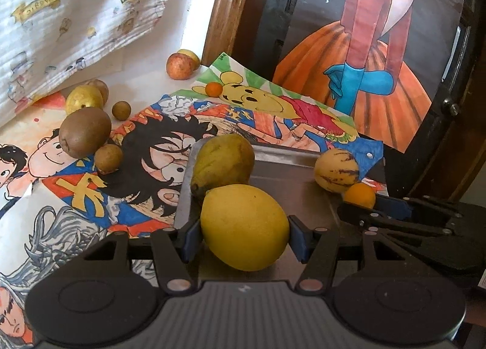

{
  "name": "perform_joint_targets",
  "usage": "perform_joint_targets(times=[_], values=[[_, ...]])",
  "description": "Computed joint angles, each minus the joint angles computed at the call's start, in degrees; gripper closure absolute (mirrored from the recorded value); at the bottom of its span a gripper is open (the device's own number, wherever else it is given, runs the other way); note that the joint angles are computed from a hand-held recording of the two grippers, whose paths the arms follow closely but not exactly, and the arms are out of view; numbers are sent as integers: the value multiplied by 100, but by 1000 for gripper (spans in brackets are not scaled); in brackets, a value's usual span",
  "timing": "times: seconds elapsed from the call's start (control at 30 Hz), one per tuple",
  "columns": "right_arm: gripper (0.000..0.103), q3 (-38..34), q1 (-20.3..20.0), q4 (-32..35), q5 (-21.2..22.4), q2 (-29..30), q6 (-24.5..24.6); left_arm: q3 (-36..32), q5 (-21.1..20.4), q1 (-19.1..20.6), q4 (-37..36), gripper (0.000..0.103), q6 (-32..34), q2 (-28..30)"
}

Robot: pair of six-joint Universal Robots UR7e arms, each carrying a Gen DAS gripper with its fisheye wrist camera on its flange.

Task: Organize fruits
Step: 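Lower lemon into tray and open left gripper while right releases orange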

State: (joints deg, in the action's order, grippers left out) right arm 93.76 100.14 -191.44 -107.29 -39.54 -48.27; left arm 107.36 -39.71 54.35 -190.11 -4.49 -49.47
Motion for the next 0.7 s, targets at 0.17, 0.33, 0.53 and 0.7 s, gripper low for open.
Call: perform_joint_targets(times=[0.17,0.33,0.53,0.7], values=[[66,21,16,46,-75,19,-92,-12,16,-5,25,40,23,13],[66,35,12,98,-93,15,-99,-42,100,-31,187,38,100,8],[65,82,23,85,-111,-13,-85,-66,100,-36,381,38,56,-34],[60,163,44,6,-130,-36,-122,-17,3,-30,207,33,34,-71]])
